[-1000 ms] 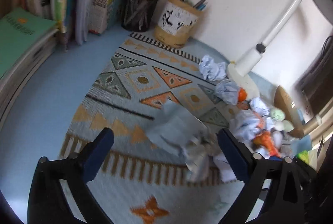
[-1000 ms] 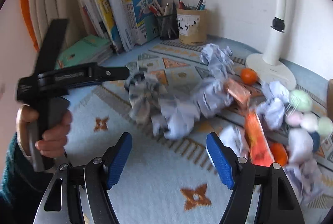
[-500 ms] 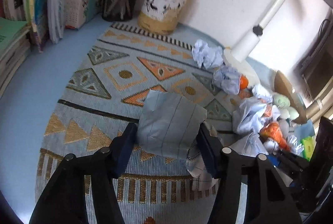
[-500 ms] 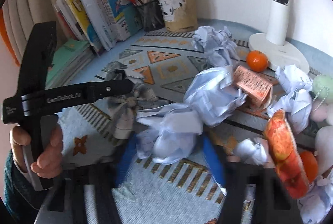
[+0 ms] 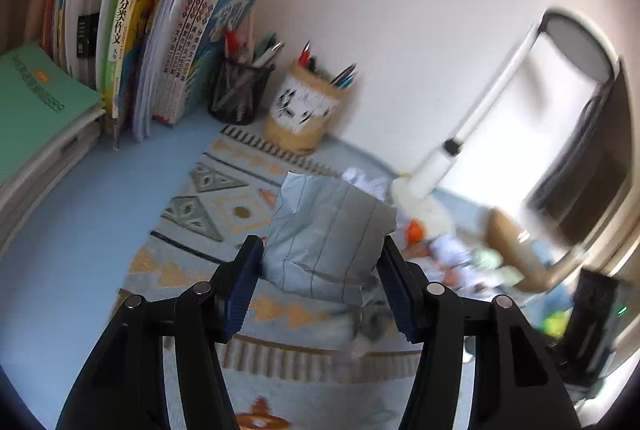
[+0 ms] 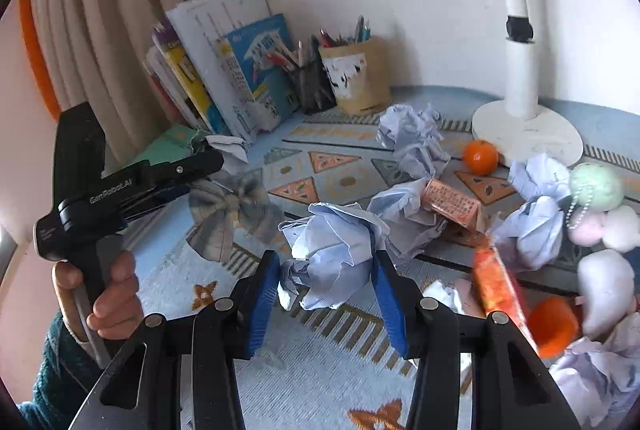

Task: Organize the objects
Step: 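Grasp the crumpled paper ball with the left gripper while the right gripper grasps another, then carry both paper balls to the brown bowl and release them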

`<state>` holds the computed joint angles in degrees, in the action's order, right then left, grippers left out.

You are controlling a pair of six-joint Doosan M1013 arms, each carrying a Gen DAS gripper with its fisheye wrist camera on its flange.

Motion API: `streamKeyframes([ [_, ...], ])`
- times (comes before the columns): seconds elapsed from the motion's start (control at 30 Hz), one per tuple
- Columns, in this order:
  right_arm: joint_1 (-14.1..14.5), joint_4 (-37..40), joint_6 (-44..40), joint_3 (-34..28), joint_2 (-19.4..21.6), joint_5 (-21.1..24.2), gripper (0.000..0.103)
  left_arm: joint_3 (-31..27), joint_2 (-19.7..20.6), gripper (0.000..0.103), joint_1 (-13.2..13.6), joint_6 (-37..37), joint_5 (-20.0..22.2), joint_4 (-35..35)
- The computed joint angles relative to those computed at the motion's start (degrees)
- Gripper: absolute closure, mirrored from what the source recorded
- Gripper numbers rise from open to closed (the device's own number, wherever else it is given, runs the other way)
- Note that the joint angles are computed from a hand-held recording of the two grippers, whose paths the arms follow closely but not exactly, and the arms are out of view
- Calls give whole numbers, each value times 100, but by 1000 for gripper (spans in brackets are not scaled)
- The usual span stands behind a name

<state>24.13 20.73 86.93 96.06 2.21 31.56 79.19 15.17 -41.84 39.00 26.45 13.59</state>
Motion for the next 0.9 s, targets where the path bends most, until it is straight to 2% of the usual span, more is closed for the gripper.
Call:
streamKeyframes([
  [0.03, -10, -7, -16, 48, -76, -39, 57, 129, -68, 48, 38, 29, -370, -240],
  [0.07, -22, -45, -11, 92, -131, -67, 57, 188, -114, 48, 46, -153, -523, -180],
  [0.13, -35, -244, 126, 196, -272, -169, 57, 99, -128, 48, -27, -810, -174, 595],
  [0.17, -38, -465, 330, 237, -332, -192, 57, 60, -121, 48, -62, -834, -45, 711],
  [0.27, -131, -762, 538, 444, -565, -228, 57, 15, -128, 48, -175, -444, 119, 465],
  [0.4, -293, -954, 426, 868, -973, -235, 56, 60, -135, 48, -565, -300, 170, 722],
  [0.47, -428, -872, 275, 1089, -1169, -63, 56, -6, -12, 47, -830, -626, 303, 1206],
  [0.57, -571, -1199, 689, 1371, -1418, 147, 56, -192, 234, 48, -1175, -789, 521, 1564],
  [0.67, -746, -1869, 1444, 1642, -1705, 283, 56, -463, 490, 47, -1402, -590, 744, 1671],
  [0.77, -1021, -2312, 1989, 1718, -1807, 463, 55, -663, 637, 47, -1486, 61, 710, 1249],
  [0.9, -1227, -2195, 1842, 1682, -1746, 700, 54, -980, 852, 47, -1593, 465, 1024, 1078],
])
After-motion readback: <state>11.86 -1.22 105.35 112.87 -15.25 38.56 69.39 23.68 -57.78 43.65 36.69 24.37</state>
